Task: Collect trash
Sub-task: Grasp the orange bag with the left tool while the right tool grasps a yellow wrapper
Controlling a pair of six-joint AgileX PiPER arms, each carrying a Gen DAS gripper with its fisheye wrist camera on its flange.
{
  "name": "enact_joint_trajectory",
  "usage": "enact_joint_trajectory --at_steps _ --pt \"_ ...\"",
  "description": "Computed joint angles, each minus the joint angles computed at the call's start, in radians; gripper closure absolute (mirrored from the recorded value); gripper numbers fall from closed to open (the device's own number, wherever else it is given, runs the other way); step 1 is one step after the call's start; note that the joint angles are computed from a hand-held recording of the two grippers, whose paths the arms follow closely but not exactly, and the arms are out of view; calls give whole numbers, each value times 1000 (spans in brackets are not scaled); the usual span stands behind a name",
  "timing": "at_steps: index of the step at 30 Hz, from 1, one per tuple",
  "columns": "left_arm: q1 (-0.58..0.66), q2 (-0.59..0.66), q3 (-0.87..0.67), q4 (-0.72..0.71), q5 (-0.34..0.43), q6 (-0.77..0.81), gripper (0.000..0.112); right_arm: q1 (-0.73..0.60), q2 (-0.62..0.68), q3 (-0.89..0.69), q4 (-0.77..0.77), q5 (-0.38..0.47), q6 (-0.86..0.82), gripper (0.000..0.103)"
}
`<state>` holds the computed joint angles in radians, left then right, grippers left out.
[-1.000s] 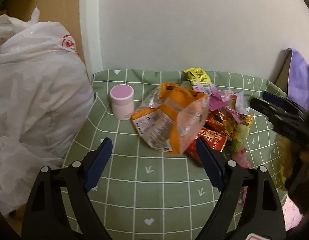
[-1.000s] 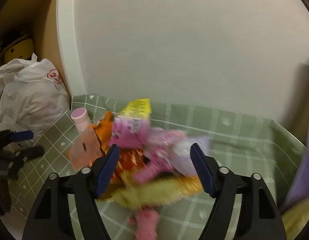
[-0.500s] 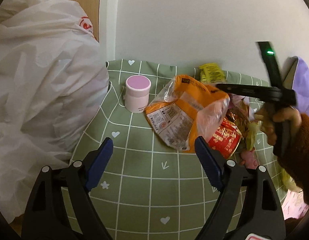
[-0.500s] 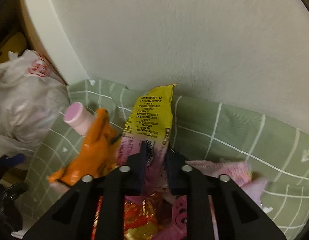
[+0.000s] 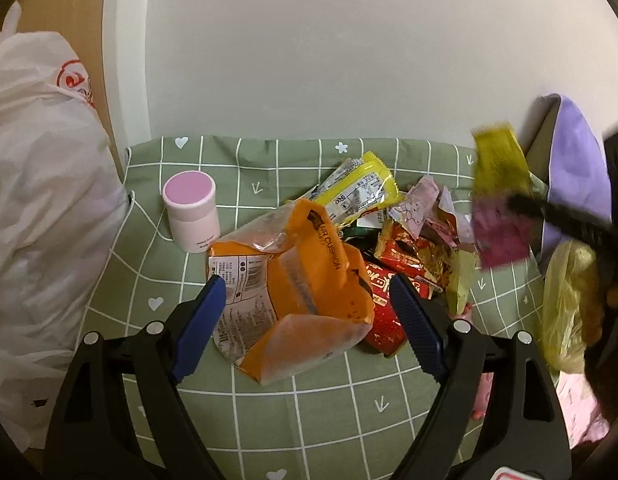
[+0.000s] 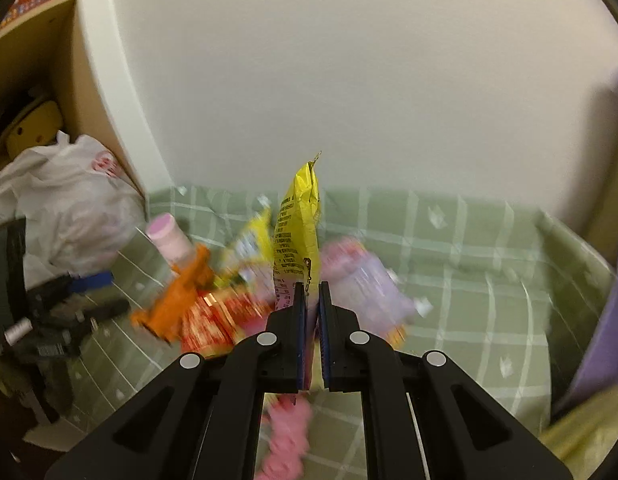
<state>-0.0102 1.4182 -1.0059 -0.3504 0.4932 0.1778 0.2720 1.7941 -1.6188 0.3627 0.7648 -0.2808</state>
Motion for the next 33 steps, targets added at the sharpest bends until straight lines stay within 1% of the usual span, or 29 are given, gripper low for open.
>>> enact_joint_trajectory --at_steps 3,6,7,11,13,15,18,20,21,24,25,26,27,28,29,31,33 --pt "6 17 -13 17 5 -35 33 -50 -53 140 12 -37 26 95" --pt "3 30 -18 46 -5 -72 33 -81 -81 225 8 -69 35 95" --pt "3 29 -16 47 -7 -71 33 -97 -92 255 40 -74 11 95" --pt "10 31 -13 71 -19 -72 33 -126 -83 279 158 -53 -94 93" --pt "23 34 -11 73 -20 -71 33 -109 -71 276 116 -63 -61 88" --pt "37 39 -9 70 -22 -69 33 -104 -56 267 106 -57 -52 88" --pt "59 38 2 5 -19 -3 33 -89 -38 266 71 -55 -26 88" --pt "59 36 11 -29 -19 41 33 -79 -35 272 53 -59 -20 91" --pt "56 35 16 -56 -17 78 33 -78 -37 276 55 -62 -30 95" --pt "22 38 21 -100 -17 173 33 -70 -56 288 58 -66 -51 95" --pt "-7 36 26 -66 -32 174 33 -73 -63 289 62 -65 -57 95" --pt "-32 38 26 -11 -45 145 33 -78 -75 292 66 -65 -63 95" --pt "-67 43 26 80 -64 83 38 -80 -84 295 69 -66 -64 95" --pt "-88 53 21 131 -68 47 43 -85 -100 302 78 -68 -66 95" --pt "-97 62 13 142 -59 37 49 -87 -110 308 80 -71 -65 95" --pt "-99 84 -8 79 -23 99 50 -93 -135 323 81 -78 -63 95" --pt "-101 83 -15 60 6 134 50 -99 -159 340 72 -84 -54 95"
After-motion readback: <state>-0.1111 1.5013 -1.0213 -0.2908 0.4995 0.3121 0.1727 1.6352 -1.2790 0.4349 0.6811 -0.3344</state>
